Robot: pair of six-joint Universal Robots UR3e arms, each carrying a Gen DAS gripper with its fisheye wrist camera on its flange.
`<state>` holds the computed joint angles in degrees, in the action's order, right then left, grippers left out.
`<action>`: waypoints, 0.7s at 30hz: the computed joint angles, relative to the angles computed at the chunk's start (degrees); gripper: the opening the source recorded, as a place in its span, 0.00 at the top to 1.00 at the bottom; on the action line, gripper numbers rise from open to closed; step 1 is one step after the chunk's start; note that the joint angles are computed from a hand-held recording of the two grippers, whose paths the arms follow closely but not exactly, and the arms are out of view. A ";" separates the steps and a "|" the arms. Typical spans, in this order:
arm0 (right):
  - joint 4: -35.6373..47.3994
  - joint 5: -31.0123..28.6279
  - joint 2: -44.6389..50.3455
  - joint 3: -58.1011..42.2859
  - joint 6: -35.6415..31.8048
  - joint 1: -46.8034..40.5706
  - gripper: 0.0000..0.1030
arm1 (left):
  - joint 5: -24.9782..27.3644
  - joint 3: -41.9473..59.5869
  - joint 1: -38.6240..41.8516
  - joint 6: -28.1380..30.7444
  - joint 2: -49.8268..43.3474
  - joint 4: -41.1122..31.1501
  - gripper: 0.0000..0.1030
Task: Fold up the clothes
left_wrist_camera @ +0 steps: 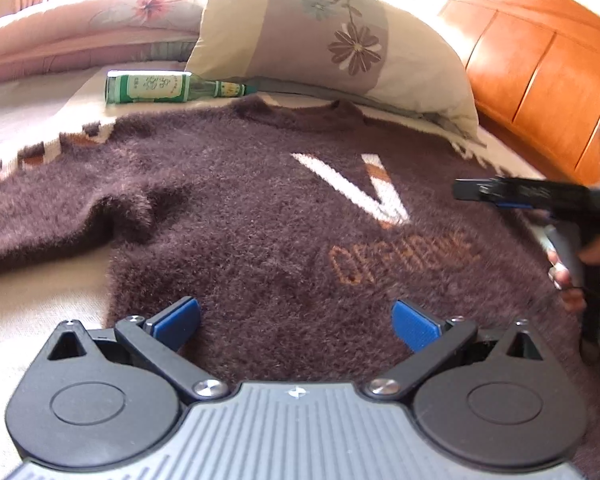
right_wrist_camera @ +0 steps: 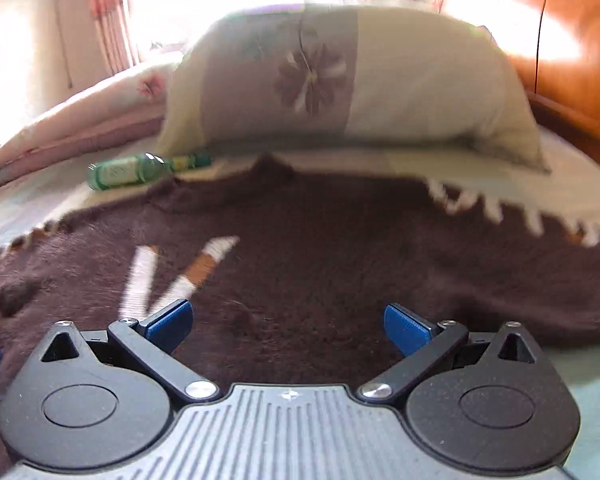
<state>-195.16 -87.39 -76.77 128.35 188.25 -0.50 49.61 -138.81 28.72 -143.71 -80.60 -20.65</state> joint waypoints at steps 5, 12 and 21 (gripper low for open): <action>-0.61 7.39 -0.30 3.08 -2.73 -5.89 0.00 | 2.84 -2.08 -2.08 1.23 -0.95 6.55 0.01; 5.72 4.35 -10.58 10.92 -7.90 -5.43 0.00 | 2.07 -1.30 -1.36 1.06 0.83 2.35 0.01; 12.47 -1.50 -15.69 8.66 -5.86 -1.34 0.00 | -1.37 -1.76 1.15 0.12 3.16 -0.50 0.01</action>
